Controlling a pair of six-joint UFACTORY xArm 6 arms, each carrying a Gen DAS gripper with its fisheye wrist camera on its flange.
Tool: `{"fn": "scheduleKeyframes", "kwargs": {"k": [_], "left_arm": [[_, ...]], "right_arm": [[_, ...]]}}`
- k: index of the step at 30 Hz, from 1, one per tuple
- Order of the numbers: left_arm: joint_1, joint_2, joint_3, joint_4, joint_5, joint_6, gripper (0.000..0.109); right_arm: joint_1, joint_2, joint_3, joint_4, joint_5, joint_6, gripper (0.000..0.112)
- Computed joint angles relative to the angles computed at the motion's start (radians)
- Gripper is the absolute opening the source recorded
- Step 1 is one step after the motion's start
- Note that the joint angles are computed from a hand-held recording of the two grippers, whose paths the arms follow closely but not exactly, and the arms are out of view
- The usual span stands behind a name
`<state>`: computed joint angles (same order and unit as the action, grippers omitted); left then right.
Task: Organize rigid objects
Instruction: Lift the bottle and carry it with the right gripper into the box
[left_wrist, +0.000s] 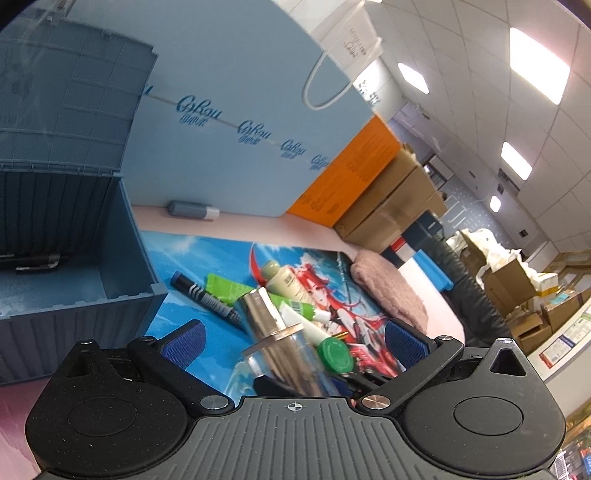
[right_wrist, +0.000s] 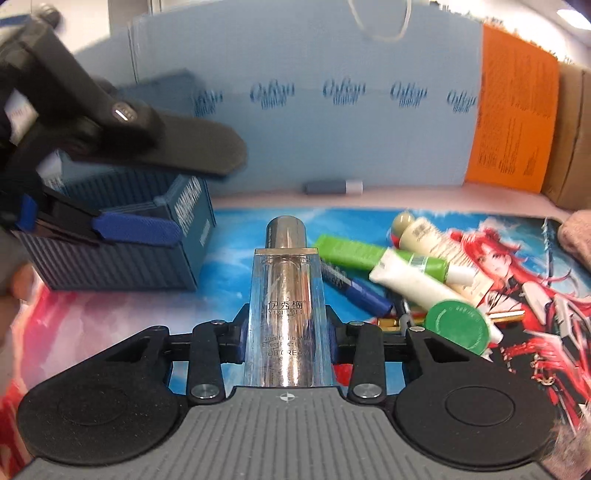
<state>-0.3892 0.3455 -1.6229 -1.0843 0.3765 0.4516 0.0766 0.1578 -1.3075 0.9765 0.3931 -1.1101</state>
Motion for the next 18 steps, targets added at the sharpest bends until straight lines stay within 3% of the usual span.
{"fn": "scheduleKeyframes", "kwargs": {"k": [6, 14, 18], "left_arm": [[-0.009, -0.062, 0.046, -0.159, -0.042, 0.157, 0.103], [0.005, -0.161, 0.116, -0.363, -0.08, 0.348, 0.103], [0.03, -0.225, 0.168, -0.455, -0.104, 0.433, 0.103]], "right_arm": [[0.038, -0.106, 0.062, 0.307, -0.062, -0.31, 0.035], [0.06, -0.164, 0.063, 0.545, -0.012, -0.591, 0.035], [0.088, -0.173, 0.048, 0.735, 0.002, -0.806, 0.035]]}}
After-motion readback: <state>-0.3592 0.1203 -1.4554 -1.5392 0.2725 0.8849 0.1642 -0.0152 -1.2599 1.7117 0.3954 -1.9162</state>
